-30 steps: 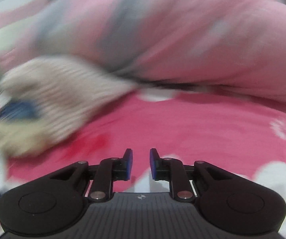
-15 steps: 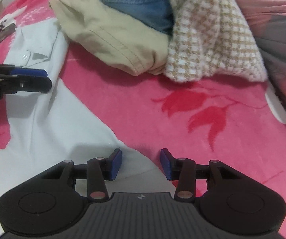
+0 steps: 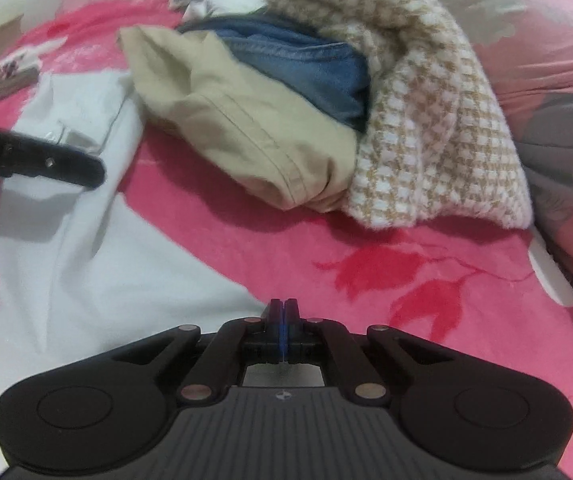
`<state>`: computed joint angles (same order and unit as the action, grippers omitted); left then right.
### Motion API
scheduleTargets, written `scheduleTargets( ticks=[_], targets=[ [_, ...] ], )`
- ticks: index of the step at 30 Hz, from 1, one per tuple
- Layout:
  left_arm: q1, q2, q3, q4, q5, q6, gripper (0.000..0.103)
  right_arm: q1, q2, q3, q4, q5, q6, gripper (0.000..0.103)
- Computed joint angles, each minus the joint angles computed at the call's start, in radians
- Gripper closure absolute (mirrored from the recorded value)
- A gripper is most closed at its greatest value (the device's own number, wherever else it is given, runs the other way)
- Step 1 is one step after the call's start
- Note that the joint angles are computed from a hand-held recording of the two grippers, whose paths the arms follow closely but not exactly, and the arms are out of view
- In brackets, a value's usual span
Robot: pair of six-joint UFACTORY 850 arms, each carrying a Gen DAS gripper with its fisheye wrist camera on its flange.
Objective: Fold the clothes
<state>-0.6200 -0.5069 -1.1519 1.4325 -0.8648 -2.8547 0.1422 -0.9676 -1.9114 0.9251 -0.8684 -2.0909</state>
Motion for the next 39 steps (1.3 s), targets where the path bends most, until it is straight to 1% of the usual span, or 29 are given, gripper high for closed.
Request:
scheduleTargets(
  ticks=[2, 5, 6, 7, 9, 10, 12, 13, 15, 17, 18, 20, 22, 23, 26, 27, 30, 32, 33, 37, 38, 39],
  targets=[
    [0.0, -0.001, -0.001, -0.002, -0.001, 0.001, 0.058, -0.007, -0.019, -0.014, 0.054, -0.007, 0.059, 0.103],
    [0.0, -0.001, -0.001, -0.004, -0.004, -0.003, 0.058, -0.015, -0.062, -0.104, 0.042, -0.046, 0.292, 0.102],
    [0.0, -0.001, 0.0, -0.004, -0.005, -0.006, 0.058, -0.018, -0.077, -0.137, 0.04, -0.057, 0.37, 0.098],
    [0.0, 0.0, 0.001, -0.004, -0.006, -0.009, 0.058, -0.024, -0.09, -0.172, 0.056, -0.054, 0.442, 0.094],
    [0.0, 0.001, 0.002, -0.005, -0.007, -0.013, 0.058, -0.047, -0.088, -0.198, 0.143, -0.015, 0.566, 0.093],
    [0.0, 0.001, 0.002, -0.007, -0.009, -0.014, 0.058, -0.057, -0.088, -0.217, 0.158, 0.002, 0.628, 0.093],
    [0.0, 0.001, 0.002, -0.012, -0.012, -0.015, 0.058, -0.079, -0.079, -0.237, 0.144, 0.025, 0.704, 0.093],
    [0.0, 0.001, 0.002, -0.014, -0.014, -0.016, 0.058, -0.088, -0.068, -0.229, 0.119, 0.013, 0.722, 0.093],
    [0.0, 0.001, 0.001, -0.018, -0.017, -0.018, 0.058, -0.107, -0.048, -0.216, 0.067, -0.009, 0.755, 0.093],
    [-0.001, 0.0, 0.001, -0.023, -0.021, -0.019, 0.058, -0.11, -0.021, -0.163, 0.01, 0.006, 0.74, 0.093],
    [-0.001, 0.0, 0.001, -0.025, -0.022, -0.02, 0.058, -0.109, -0.002, -0.121, -0.01, 0.033, 0.71, 0.093],
    [-0.001, 0.0, 0.001, -0.029, -0.026, -0.022, 0.058, -0.099, 0.03, -0.044, -0.07, 0.112, 0.686, 0.093],
    [-0.001, 0.0, 0.001, -0.033, -0.029, -0.024, 0.058, -0.084, 0.035, -0.006, -0.168, 0.201, 0.732, 0.094],
    [-0.001, 0.0, 0.001, -0.034, -0.029, -0.023, 0.058, -0.078, 0.038, 0.017, -0.191, 0.244, 0.735, 0.094],
    [0.0, 0.0, 0.0, -0.035, -0.028, -0.021, 0.058, -0.075, 0.059, 0.031, -0.162, 0.252, 0.701, 0.093],
    [0.0, 0.0, 0.0, -0.035, -0.028, -0.02, 0.058, -0.08, 0.065, 0.031, -0.121, 0.231, 0.653, 0.093],
    [-0.001, -0.001, -0.001, -0.037, -0.028, -0.016, 0.058, -0.065, 0.076, 0.023, -0.083, 0.224, 0.575, 0.093],
    [-0.001, 0.0, -0.001, -0.037, -0.028, -0.017, 0.058, -0.051, 0.075, 0.018, -0.111, 0.211, 0.568, 0.093],
    [0.0, 0.0, -0.001, -0.036, -0.027, -0.019, 0.058, -0.043, 0.076, 0.024, -0.138, 0.223, 0.575, 0.093],
    [0.0, 0.001, 0.001, -0.033, -0.023, -0.024, 0.058, -0.014, 0.068, 0.07, -0.232, 0.459, 0.593, 0.092],
    [0.001, 0.001, 0.002, -0.032, -0.022, -0.025, 0.058, -0.009, 0.059, 0.067, -0.271, 0.496, 0.623, 0.087],
    [0.001, 0.001, 0.002, -0.031, -0.021, -0.026, 0.058, -0.015, 0.048, 0.047, -0.27, 0.492, 0.685, 0.085]
  ],
)
